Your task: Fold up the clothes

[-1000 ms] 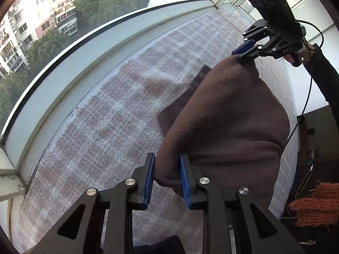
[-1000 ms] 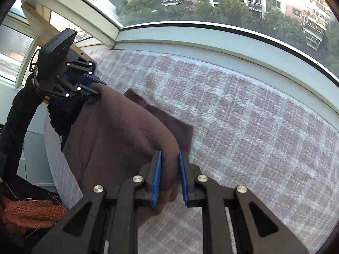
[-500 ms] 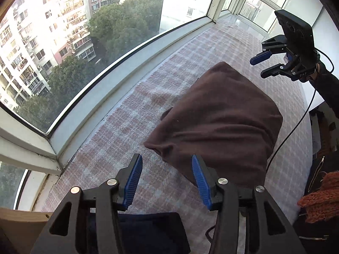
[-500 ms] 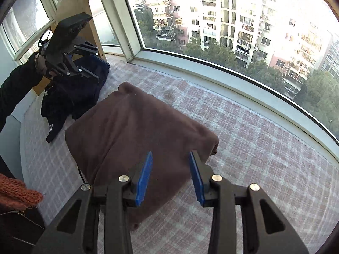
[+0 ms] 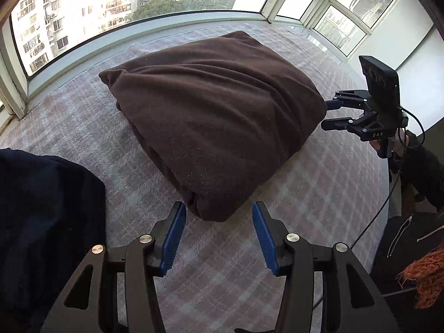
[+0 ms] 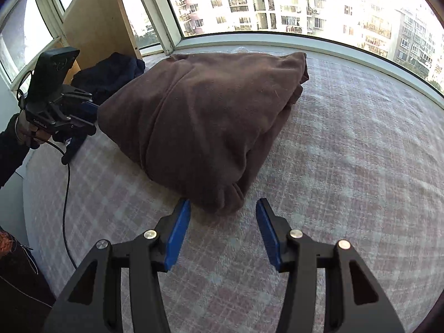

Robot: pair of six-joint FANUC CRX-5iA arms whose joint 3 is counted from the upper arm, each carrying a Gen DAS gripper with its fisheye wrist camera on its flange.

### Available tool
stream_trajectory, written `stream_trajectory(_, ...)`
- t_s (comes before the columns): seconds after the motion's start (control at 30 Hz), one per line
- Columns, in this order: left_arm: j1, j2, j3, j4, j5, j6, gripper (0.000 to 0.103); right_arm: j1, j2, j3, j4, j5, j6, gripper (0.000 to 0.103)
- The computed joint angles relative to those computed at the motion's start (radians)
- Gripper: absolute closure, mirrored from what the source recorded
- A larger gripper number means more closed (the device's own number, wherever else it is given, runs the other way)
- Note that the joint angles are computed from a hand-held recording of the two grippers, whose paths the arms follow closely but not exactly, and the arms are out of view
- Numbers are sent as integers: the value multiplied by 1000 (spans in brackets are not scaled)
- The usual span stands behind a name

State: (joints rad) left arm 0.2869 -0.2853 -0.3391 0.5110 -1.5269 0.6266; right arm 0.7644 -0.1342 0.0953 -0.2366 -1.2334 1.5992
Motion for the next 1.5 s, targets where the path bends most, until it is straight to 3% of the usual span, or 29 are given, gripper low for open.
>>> stream_trajectory(0.07, -17, -2, -7, -1, 15, 4, 64, 2, 17, 20, -12, -6, 28, 54)
stream_trajectory(0.1, -19, -7, -9, -3, 23, 2, 74, 2, 28, 33, -17, -18, 36, 55)
stream_trajectory(0.13, -21, -12, -12, -5, 31, -1, 77, 1, 38, 43, -18, -30, 36, 61)
stream_trajectory(0.17, -18, -15, -15, -2, 34, -5, 78, -6, 48, 56, -33, -43, 41, 76)
stream_trajectory(0.37, 8, -52, -23, 0, 41, -35, 86, 15, 54, 94, -27, -81, 71, 88)
stream_trajectory(0.43, 46, -73, -32, 38, 25, -55, 87, 7, 21, 93, -42, -68, 91, 89)
stream_trajectory(0.5, 88, -76, -65, 97, -5, -103, 87, -58, 11, 89, -111, -68, 101, 89)
stream_trajectory(0.53, 82, -62, -74, 84, -7, -90, 87, -83, 34, 93, -133, -101, 85, 89)
stream_trajectory(0.63, 5, -27, -77, -23, 12, -52, 87, -37, 76, 73, -75, -154, 78, 89)
stream_trajectory(0.7, 6, -32, -75, -23, 13, -58, 87, -14, 63, 66, -33, -142, 55, 87)
stream_trajectory(0.8, 33, -55, -47, -35, -14, -67, 83, -27, 55, 96, -9, -190, -2, 77)
stream_trajectory(0.9, 67, -98, -19, -41, -21, -93, 86, -6, -24, 58, 57, -105, -55, 77)
stream_trajectory(1.0, 63, -115, 17, 14, 21, -84, 86, 2, -56, 54, 31, -7, -55, 77)
stream_trajectory(1.1, -21, -91, 37, 52, 119, -83, 86, 55, -8, 71, 62, 16, -44, 89)
stream_trajectory(1.2, -118, -20, 64, -28, 160, -82, 83, 106, 38, 60, 122, 35, -29, 90)
stream_trajectory(1.23, -146, -1, 67, -95, 181, -69, 83, 117, 46, 35, 160, 52, -22, 94)
stream_trajectory(1.3, -115, 31, 21, -105, 193, -52, 82, 80, 88, 15, 177, 35, -28, 102)
stream_trajectory(1.37, -60, 49, 13, -61, 157, -35, 82, -6, 108, 52, 61, 4, -10, 103)
stream_trajectory(1.43, -53, 43, 50, -98, 143, -34, 83, -13, 90, 73, 51, 8, 2, 103)
stream_trajectory(1.5, -39, 37, 70, -66, 144, -56, 85, -21, 75, 99, 27, 44, 18, 103)
